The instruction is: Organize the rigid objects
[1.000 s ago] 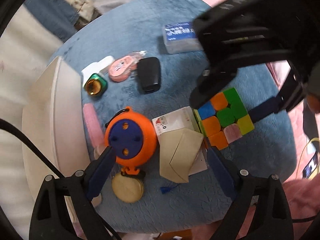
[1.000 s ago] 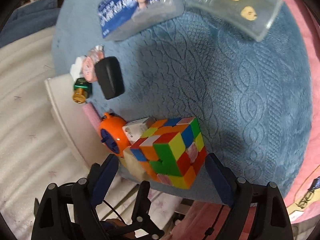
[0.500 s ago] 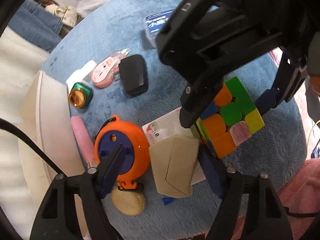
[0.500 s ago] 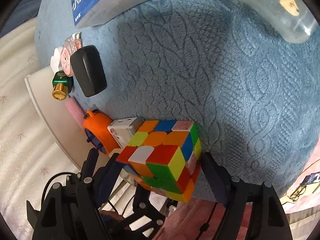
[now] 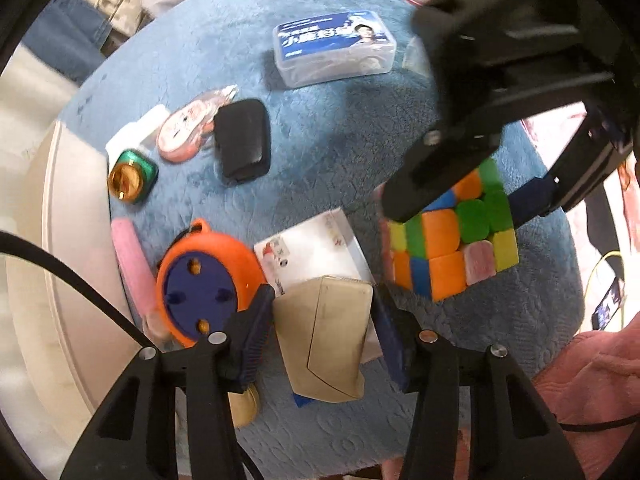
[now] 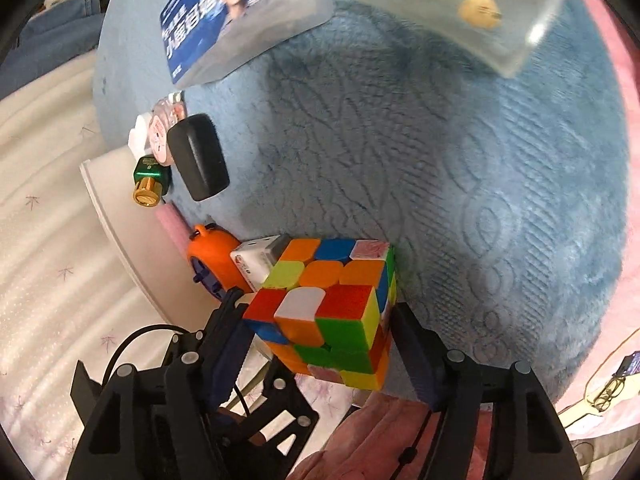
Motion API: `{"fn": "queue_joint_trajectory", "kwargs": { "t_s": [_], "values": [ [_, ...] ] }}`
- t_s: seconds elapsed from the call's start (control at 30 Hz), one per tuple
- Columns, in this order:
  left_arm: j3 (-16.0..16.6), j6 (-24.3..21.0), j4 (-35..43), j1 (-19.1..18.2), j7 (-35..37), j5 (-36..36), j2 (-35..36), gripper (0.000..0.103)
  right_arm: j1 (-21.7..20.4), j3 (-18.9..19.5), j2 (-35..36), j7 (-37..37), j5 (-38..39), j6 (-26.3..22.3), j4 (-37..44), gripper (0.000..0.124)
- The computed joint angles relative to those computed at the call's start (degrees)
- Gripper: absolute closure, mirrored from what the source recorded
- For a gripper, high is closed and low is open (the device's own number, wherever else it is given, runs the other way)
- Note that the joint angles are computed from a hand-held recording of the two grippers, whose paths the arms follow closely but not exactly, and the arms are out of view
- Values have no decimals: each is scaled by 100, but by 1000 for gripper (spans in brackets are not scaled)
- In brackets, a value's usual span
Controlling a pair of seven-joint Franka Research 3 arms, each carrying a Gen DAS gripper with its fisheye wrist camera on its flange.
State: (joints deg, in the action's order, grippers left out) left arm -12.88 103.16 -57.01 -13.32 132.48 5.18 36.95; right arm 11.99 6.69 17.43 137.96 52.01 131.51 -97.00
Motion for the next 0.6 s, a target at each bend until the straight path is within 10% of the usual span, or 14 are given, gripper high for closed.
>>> {"fn": "queue_joint_trajectory", "kwargs": {
  "t_s": [0.6],
  "values": [
    [-149,-178,-100,716,-36,-990,-626,51,561,-119,-702,1651,-1043,1002,-574,65]
  ]
}}
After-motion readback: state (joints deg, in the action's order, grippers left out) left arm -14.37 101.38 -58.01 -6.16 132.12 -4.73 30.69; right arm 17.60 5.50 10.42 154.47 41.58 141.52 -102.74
